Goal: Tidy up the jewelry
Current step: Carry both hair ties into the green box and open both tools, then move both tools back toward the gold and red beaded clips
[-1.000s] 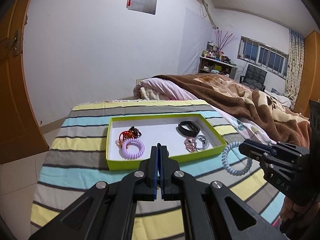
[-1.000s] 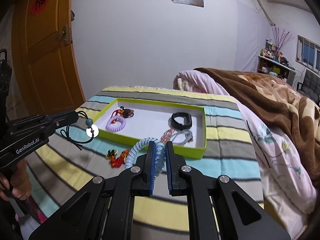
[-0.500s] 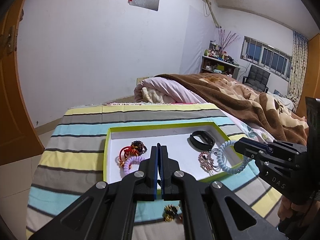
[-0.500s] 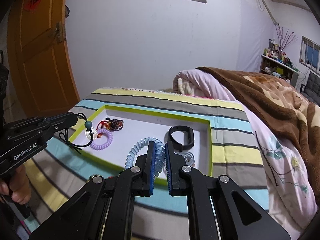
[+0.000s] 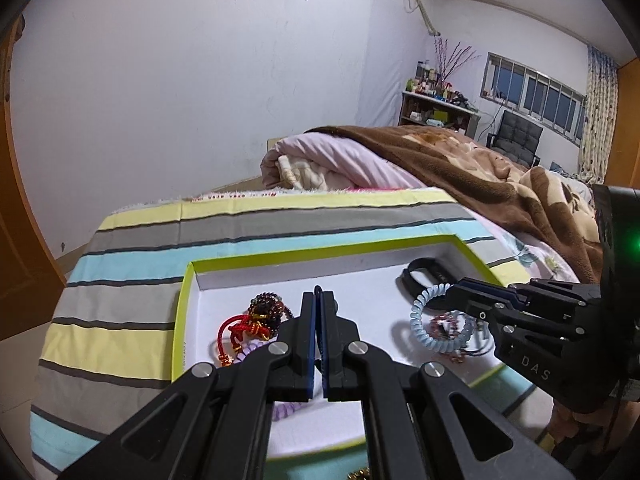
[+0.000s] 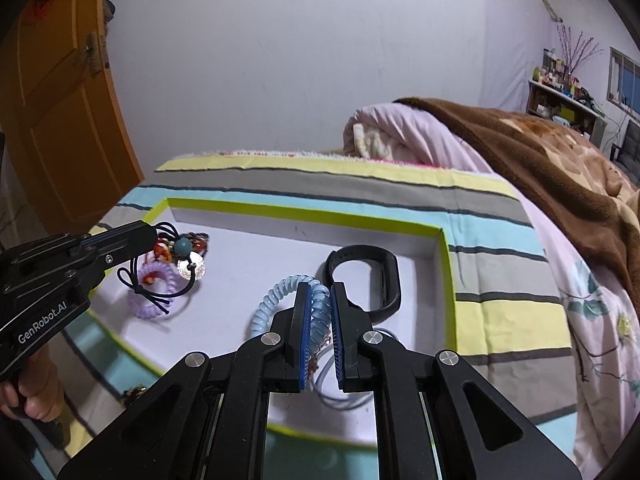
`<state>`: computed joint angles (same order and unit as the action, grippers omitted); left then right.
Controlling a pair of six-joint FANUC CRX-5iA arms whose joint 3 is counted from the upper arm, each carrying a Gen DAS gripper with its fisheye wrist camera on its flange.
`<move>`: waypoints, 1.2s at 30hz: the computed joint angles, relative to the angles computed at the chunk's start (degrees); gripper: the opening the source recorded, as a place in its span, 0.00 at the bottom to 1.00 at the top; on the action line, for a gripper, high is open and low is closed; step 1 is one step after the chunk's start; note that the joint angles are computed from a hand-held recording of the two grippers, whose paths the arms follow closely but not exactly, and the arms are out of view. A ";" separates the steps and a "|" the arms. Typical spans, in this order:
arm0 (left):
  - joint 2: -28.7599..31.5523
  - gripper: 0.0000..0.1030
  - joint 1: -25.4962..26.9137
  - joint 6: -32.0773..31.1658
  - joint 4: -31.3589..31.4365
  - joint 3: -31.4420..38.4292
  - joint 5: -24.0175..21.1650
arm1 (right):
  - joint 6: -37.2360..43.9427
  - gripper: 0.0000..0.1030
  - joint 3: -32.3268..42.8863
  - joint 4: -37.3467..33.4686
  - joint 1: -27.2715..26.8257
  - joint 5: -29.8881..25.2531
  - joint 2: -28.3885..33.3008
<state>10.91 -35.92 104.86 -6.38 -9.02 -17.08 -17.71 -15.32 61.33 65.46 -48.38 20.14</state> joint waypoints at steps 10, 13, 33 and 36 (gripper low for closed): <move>2.46 0.02 0.27 -1.84 1.31 1.34 -1.52 | 1.46 0.09 0.94 -1.54 -1.46 2.08 1.20; 2.38 0.02 0.27 -1.85 1.06 1.35 -1.53 | 2.25 0.10 1.33 -2.04 -1.38 1.73 1.38; -6.25 0.19 -1.25 7.26 -6.31 -3.69 -2.80 | -2.88 0.20 -1.65 0.48 4.23 -3.47 -2.75; -9.05 0.19 -2.98 14.35 -12.39 -4.12 -5.68 | -4.45 0.20 -2.58 0.86 6.58 -5.15 -4.02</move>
